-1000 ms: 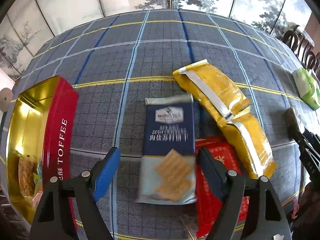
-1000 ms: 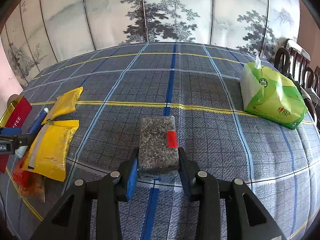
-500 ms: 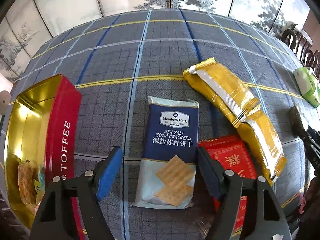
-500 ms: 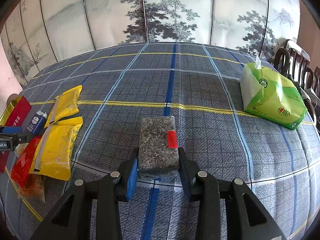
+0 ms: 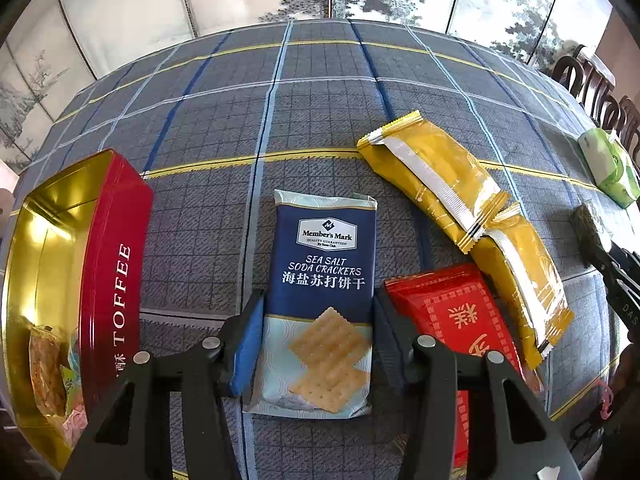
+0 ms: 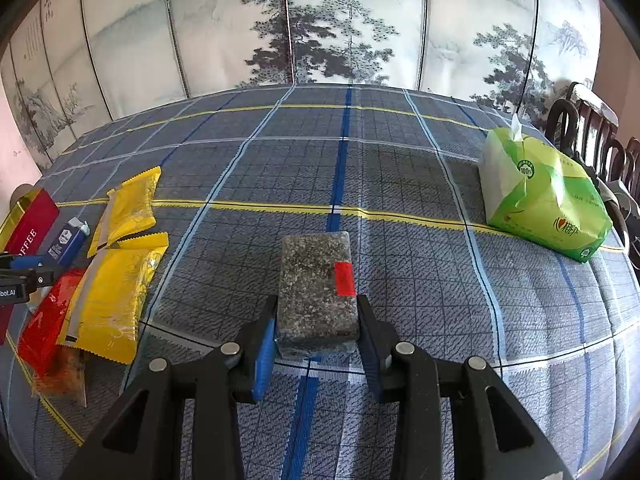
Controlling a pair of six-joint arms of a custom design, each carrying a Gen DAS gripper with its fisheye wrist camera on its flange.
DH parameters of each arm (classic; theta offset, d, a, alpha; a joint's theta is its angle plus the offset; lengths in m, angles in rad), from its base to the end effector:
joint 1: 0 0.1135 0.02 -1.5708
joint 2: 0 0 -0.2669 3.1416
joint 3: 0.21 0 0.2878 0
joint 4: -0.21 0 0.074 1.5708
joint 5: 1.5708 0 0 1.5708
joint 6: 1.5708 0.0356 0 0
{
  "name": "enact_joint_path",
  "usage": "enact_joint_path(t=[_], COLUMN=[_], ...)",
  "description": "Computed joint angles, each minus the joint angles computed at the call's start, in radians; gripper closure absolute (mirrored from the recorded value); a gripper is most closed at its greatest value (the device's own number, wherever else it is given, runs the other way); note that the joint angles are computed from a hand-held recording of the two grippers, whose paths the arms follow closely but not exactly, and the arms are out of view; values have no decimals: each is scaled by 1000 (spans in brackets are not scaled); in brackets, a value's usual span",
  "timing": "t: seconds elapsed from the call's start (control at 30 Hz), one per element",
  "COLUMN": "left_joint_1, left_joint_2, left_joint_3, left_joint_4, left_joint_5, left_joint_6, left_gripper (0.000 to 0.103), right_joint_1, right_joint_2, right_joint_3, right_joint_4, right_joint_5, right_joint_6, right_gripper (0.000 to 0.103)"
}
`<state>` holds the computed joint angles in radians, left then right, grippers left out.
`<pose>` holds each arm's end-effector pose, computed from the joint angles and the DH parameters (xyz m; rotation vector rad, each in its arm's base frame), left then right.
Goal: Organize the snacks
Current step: 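Lower the left tool onto the Sea Salt Soda Crackers pack and close it, then carry the crackers pack into the gold tin and open the left tool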
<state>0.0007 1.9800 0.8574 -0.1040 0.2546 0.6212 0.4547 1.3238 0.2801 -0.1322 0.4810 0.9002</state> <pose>0.3388 -0.0087 0.0286 0.8919 2.5828 -0.1876 0.1768 0.0681 0.0618 0.6812 2.4444 -0.1665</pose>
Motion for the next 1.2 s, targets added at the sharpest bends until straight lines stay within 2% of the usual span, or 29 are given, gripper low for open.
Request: enact_joint_path(t=[0.37, 0.73, 0.97, 1.2], left_joint_1=[46, 166, 281, 373], left_joint_2=[-66, -185, -223, -164], left_joint_3=[-34, -27, 29, 137], left_joint_4=[-21, -164, -249, -248], left_joint_5=[24, 88, 140, 131], left_joint_6=[33, 88, 135, 159], left_gripper=[56, 56, 56, 56], right_joint_1=[15, 21, 30, 30], right_joint_2=[19, 31, 24, 21], right_joint_3=[20, 27, 31, 30], right_joint_4=[-28, -29, -51, -54], right_joint_5=[16, 20, 27, 28], right_joint_6=[9, 15, 25, 25], right_gripper=[66, 66, 66, 66])
